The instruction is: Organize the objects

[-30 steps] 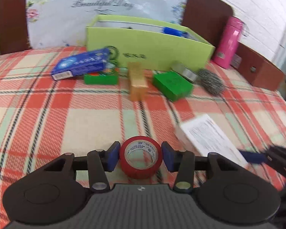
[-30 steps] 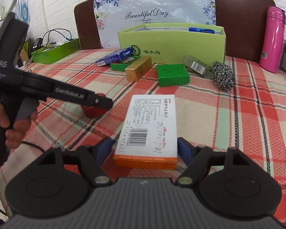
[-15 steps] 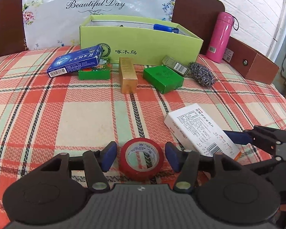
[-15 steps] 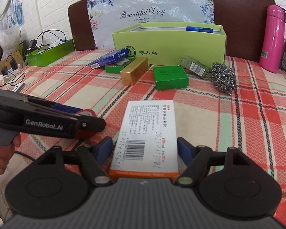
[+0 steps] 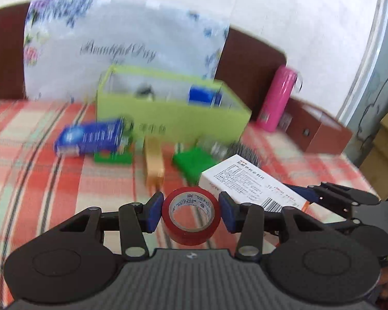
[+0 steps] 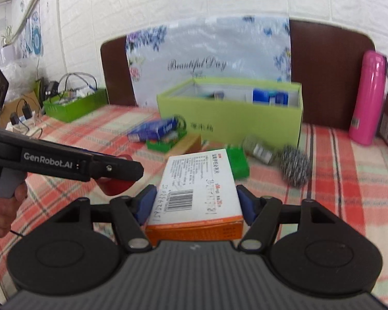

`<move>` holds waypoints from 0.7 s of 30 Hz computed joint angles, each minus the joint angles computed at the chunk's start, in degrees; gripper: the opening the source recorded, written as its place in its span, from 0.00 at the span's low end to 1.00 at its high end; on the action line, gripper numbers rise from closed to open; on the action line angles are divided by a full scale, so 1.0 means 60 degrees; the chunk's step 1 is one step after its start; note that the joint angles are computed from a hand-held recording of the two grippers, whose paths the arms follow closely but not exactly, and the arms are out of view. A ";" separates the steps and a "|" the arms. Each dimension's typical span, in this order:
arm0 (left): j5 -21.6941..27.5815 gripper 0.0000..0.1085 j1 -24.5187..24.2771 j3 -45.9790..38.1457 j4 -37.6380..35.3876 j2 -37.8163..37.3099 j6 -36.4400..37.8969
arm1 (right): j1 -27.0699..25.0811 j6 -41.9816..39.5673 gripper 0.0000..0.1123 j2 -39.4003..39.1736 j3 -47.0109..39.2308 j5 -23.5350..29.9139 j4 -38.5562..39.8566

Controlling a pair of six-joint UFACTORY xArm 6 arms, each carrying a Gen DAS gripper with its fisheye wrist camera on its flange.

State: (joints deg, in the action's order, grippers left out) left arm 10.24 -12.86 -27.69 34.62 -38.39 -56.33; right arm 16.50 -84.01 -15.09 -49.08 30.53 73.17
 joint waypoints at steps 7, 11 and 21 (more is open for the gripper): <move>-0.0408 0.45 0.0722 -0.1482 0.0662 0.0958 -0.0328 | 0.0141 -0.0783 0.59 0.0920 -0.1607 -0.0327 0.0939; -0.0439 0.45 0.1229 -0.2553 0.1463 0.1831 -0.1043 | 0.0228 -0.0584 0.59 0.1899 -0.2882 -0.0368 0.1167; -0.0378 0.45 0.2129 -0.5059 0.1038 0.4503 -0.0877 | 0.1209 0.0875 0.59 0.5280 -0.6440 -0.2150 -0.0569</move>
